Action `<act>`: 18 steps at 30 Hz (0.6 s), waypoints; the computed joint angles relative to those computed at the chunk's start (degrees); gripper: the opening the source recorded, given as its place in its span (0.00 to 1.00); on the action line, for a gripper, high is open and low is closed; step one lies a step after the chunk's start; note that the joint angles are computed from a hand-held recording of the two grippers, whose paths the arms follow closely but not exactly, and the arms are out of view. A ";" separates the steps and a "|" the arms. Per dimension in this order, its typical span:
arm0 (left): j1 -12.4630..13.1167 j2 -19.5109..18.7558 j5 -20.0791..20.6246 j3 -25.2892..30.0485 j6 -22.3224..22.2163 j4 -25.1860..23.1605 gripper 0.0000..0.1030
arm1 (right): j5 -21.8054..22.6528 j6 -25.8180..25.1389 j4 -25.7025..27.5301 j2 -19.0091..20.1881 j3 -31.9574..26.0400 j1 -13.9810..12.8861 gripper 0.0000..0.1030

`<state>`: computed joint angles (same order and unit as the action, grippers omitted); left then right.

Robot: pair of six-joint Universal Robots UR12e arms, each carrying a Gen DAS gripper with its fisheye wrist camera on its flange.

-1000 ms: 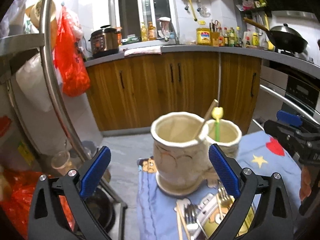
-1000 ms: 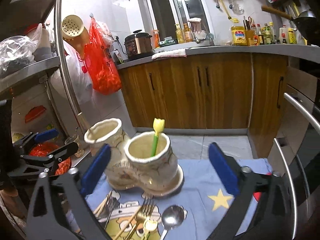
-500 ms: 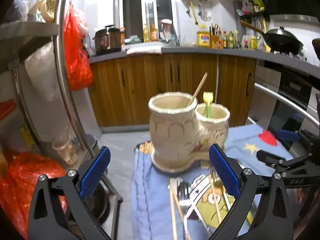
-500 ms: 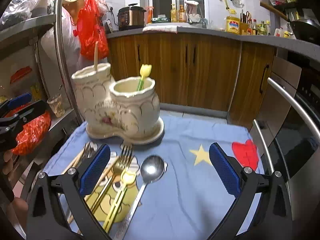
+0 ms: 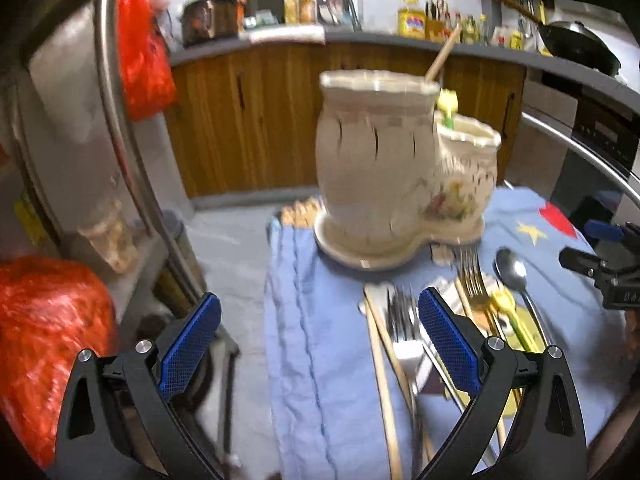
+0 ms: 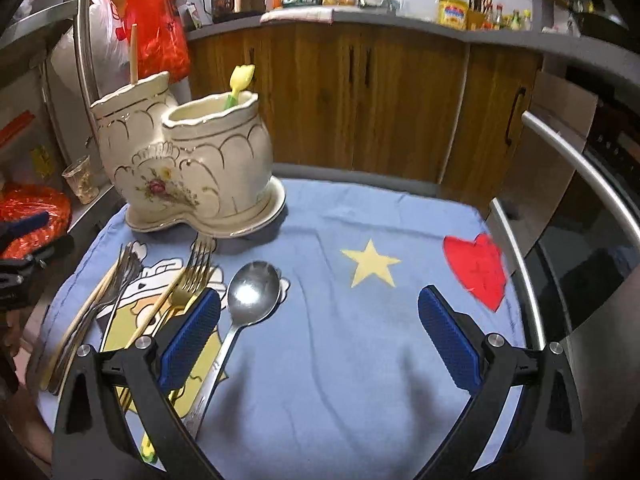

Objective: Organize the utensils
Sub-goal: 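Move both grippers back over the remaining utensils on the cloth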

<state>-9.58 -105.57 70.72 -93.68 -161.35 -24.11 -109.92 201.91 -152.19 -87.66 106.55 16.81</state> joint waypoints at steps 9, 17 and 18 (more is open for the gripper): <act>-0.48 0.19 0.66 0.56 5.32 -6.98 0.95 | 4.58 0.62 3.37 0.09 -0.41 -0.92 0.95; -1.62 0.52 0.32 0.03 10.17 -8.12 0.94 | 6.90 -0.29 4.78 0.38 -0.95 -0.75 0.85; -1.69 0.55 0.34 -0.01 10.59 -8.29 0.93 | 6.78 -0.55 4.96 0.52 -1.08 -0.64 0.82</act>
